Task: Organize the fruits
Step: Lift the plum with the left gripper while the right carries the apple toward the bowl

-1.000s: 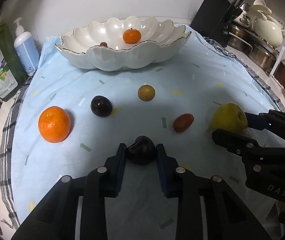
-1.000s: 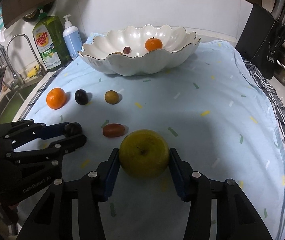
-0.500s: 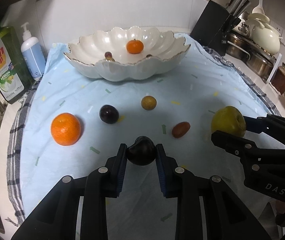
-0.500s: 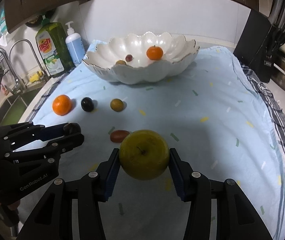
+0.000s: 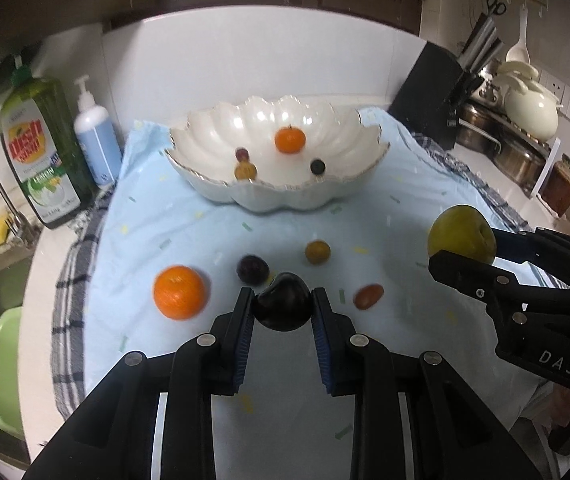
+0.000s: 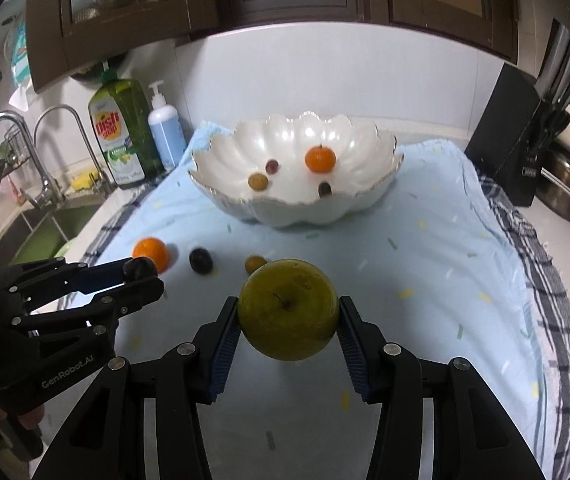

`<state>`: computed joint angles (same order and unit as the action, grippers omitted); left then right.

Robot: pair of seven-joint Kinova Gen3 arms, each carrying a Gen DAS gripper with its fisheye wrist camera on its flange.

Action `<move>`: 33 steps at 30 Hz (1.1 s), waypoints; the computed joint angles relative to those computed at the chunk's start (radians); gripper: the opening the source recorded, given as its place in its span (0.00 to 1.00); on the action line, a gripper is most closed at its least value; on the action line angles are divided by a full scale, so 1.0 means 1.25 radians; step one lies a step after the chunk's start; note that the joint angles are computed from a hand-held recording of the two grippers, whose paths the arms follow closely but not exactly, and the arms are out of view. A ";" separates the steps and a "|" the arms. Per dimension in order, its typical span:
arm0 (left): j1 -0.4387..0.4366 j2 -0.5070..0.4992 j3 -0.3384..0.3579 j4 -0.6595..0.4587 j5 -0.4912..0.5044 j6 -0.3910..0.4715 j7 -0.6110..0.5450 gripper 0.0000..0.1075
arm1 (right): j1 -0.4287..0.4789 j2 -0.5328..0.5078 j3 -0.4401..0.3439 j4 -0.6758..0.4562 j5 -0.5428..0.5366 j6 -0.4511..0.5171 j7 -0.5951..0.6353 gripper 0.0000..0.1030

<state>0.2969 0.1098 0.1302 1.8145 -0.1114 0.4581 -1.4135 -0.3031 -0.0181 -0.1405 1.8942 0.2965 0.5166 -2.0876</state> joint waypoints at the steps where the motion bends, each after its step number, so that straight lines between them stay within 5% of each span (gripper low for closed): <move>1: 0.001 -0.003 -0.002 -0.002 -0.004 -0.002 0.003 0.27 | -0.001 0.000 -0.002 -0.004 0.010 -0.001 -0.007 0.48; 15: -0.001 -0.018 -0.013 -0.041 -0.088 -0.055 0.053 0.27 | -0.005 0.011 0.000 -0.057 0.111 -0.031 -0.060 0.48; 33: 0.000 0.107 -0.029 -0.227 -0.057 -0.032 -0.005 0.27 | 0.003 0.120 0.065 -0.193 0.055 -0.055 0.042 0.48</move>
<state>0.2964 0.2439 0.0945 1.5302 -0.1825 0.4176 -1.4193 -0.2994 0.1314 -0.0597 1.6525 0.3656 0.4481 -2.0347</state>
